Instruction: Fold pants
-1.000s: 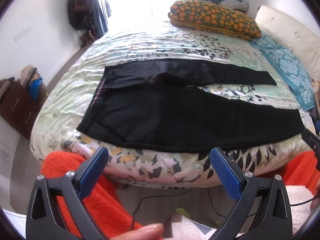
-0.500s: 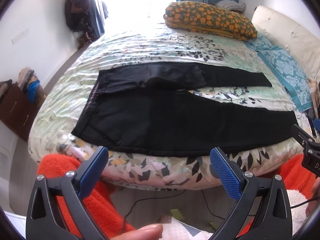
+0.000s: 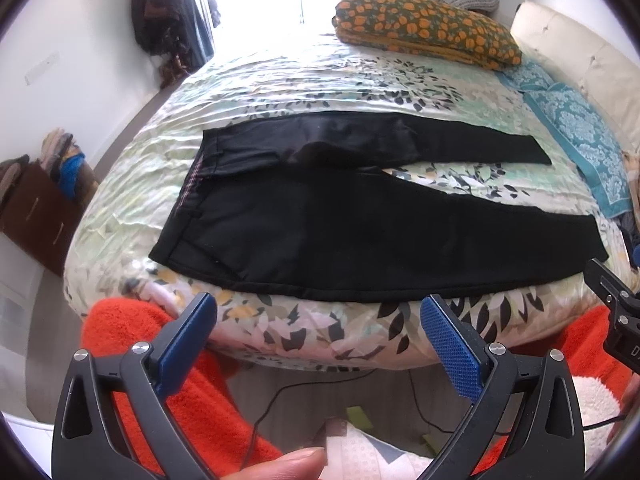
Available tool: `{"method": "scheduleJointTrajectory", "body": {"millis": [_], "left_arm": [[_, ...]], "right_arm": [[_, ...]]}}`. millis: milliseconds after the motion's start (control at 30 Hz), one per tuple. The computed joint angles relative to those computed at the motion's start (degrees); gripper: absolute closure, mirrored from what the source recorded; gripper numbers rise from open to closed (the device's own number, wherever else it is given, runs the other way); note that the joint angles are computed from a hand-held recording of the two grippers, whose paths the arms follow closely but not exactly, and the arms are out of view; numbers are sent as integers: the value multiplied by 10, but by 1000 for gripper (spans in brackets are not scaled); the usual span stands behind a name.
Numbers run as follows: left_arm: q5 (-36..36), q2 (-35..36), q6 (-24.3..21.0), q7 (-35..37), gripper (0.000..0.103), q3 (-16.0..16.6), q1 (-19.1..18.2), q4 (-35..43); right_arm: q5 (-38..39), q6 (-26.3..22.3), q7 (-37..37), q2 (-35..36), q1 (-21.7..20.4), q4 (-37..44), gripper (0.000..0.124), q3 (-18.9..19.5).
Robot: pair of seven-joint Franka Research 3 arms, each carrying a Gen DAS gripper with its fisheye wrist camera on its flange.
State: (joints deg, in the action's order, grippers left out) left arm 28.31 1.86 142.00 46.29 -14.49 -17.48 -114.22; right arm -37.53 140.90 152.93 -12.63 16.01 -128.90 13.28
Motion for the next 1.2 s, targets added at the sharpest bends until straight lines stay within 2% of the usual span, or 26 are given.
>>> {"method": "scheduleJointTrajectory", "body": {"millis": [767, 1200], "left_arm": [[0, 32, -32, 14, 1, 3, -10, 31], [-13, 49, -45, 16, 1, 9, -3, 44]], "right_arm": [[25, 0, -17, 21, 4, 3, 21, -15], [44, 12, -37, 39, 9, 10, 21, -19]]}}
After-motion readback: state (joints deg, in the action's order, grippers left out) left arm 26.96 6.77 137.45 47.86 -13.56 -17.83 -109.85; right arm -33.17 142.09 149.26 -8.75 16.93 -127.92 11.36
